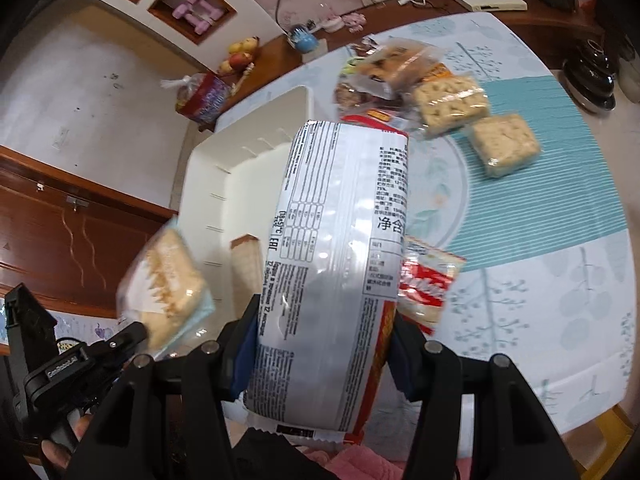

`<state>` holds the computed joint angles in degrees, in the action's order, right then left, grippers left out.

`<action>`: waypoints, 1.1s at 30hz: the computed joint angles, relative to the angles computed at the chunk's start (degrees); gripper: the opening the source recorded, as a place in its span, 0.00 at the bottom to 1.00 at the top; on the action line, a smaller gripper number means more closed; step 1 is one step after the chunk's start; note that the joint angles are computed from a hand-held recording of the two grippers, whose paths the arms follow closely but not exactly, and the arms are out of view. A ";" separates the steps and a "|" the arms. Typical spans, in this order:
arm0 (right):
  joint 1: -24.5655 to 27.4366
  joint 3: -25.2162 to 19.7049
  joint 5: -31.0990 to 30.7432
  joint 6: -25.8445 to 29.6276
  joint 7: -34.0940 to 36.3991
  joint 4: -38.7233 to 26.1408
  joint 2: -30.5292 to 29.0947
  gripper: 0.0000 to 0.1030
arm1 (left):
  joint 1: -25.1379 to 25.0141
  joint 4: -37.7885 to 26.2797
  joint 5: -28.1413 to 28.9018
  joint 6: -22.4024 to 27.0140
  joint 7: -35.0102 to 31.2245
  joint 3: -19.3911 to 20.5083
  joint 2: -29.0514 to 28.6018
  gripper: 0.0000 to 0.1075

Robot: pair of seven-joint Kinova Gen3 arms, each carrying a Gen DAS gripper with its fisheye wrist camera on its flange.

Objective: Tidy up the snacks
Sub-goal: 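Lift bread bag with left tool while right tool carries biscuit pack over tray, then lower both packs into white tray and open both grippers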

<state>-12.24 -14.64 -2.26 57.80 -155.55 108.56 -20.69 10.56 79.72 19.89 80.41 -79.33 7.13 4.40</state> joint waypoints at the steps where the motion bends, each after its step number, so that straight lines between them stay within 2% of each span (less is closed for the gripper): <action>1: 0.59 -1.89 1.18 -1.29 -1.80 0.07 0.25 0.53 | -0.14 -0.31 -0.11 0.13 -1.20 -0.02 0.42 0.13; 5: 1.15 -6.68 5.59 -4.69 -7.58 0.06 1.73 0.53 | -0.56 -1.82 -0.27 0.30 -6.10 0.13 2.52 0.13; 9: -0.18 -9.01 9.61 -6.29 -12.02 -0.69 4.08 0.54 | -0.77 -2.96 -0.37 0.49 -9.44 0.29 3.74 0.14; 15: -2.85 -9.71 15.56 -8.41 -17.89 -1.09 7.04 0.54 | -2.36 -1.77 2.23 -2.71 -17.78 -0.14 1.47 0.16; 21: -6.08 -7.35 18.07 -8.36 -20.89 -1.64 9.73 0.59 | -3.53 -1.35 4.82 -3.75 -22.43 -0.99 -0.47 0.24; 25: -7.55 -7.17 20.94 -8.82 -22.74 -1.51 9.45 0.59 | -4.36 -0.05 7.50 -4.46 -25.12 -1.63 -1.90 0.36; 26: -7.85 -7.17 21.40 -8.63 -22.87 -1.64 9.47 0.59 | -4.48 0.39 8.10 -4.71 -25.61 -1.76 -2.27 0.41; 33: -9.10 -8.35 23.37 -6.74 -24.62 -1.51 8.02 0.59 | -3.39 2.74 8.77 -7.59 -27.02 -1.60 -5.20 0.60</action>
<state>-21.34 -22.98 21.11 51.05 -180.17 107.06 -12.68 7.17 82.46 28.66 72.81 -106.34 5.53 -0.80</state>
